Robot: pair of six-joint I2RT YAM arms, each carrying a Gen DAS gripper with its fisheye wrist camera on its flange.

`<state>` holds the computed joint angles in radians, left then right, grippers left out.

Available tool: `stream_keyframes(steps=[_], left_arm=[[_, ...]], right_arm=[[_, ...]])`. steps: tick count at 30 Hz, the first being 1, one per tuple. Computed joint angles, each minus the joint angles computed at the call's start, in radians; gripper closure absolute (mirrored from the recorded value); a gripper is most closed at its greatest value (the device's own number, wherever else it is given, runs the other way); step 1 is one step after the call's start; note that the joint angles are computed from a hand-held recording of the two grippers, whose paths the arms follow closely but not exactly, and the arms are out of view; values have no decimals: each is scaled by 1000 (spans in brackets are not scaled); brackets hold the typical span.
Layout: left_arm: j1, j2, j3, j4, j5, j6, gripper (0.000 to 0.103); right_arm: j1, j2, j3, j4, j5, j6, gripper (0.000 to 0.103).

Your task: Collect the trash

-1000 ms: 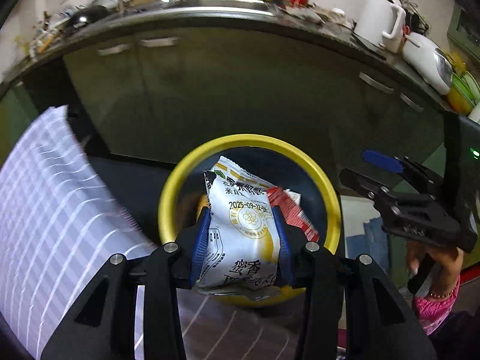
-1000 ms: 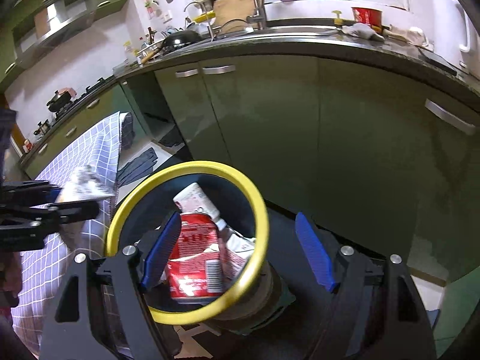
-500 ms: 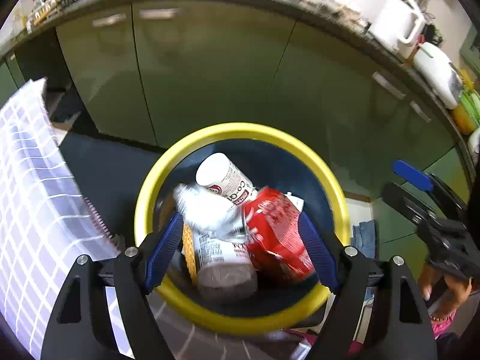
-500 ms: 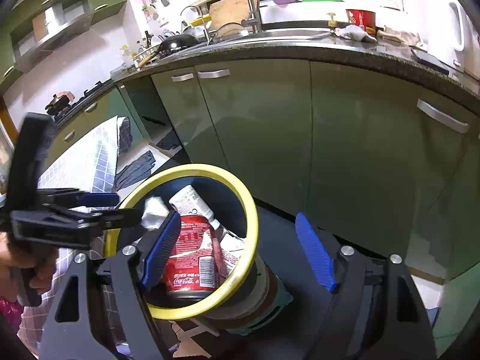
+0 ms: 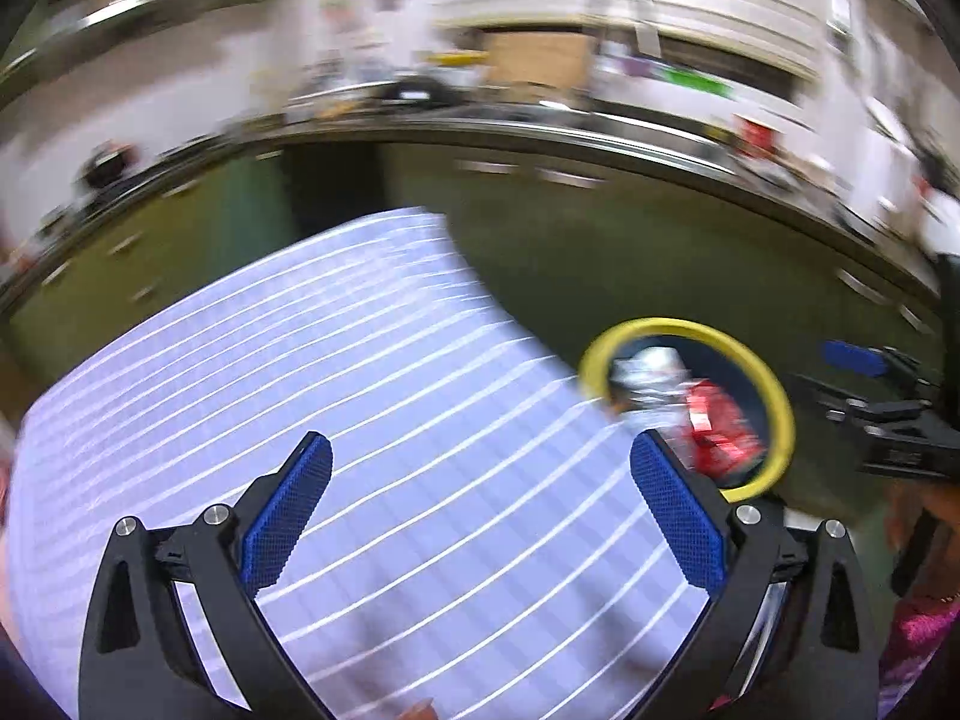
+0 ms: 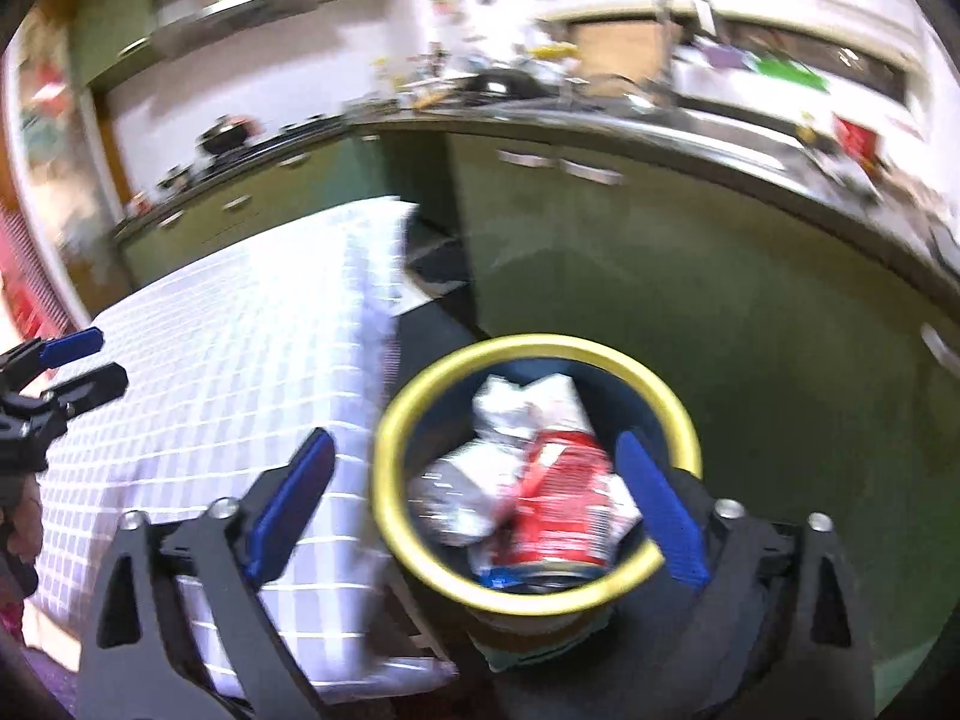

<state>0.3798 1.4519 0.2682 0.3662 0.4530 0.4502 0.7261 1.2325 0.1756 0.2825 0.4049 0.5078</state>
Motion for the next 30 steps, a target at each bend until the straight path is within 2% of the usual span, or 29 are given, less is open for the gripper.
stream_keyframes(steps=[7,9,13,16,20,25,30], left_arm=[[609,-67,40,-161,245,220,5],[754,-55,85,-240,318,290,5],[954,-69,136,-380,449,426,5],[1046,-68,171,-511,526,550,5],[1127,-80,198,-706,575,743,5],[1211,-63,237,-903,618,929,5],[1248,-45,257,-969,613,1006,5]], right_arm=[[283,31,119,-116,217,82,7],[326,19,135,-155,265,104,7],[423,-37,166,-263,359,153,7],[470,-57,188,-325,395,186,7],[522,-75,194,-373,429,227,7],[545,-107,191,-399,454,245,7],[545,-128,182,-406,460,253,7]])
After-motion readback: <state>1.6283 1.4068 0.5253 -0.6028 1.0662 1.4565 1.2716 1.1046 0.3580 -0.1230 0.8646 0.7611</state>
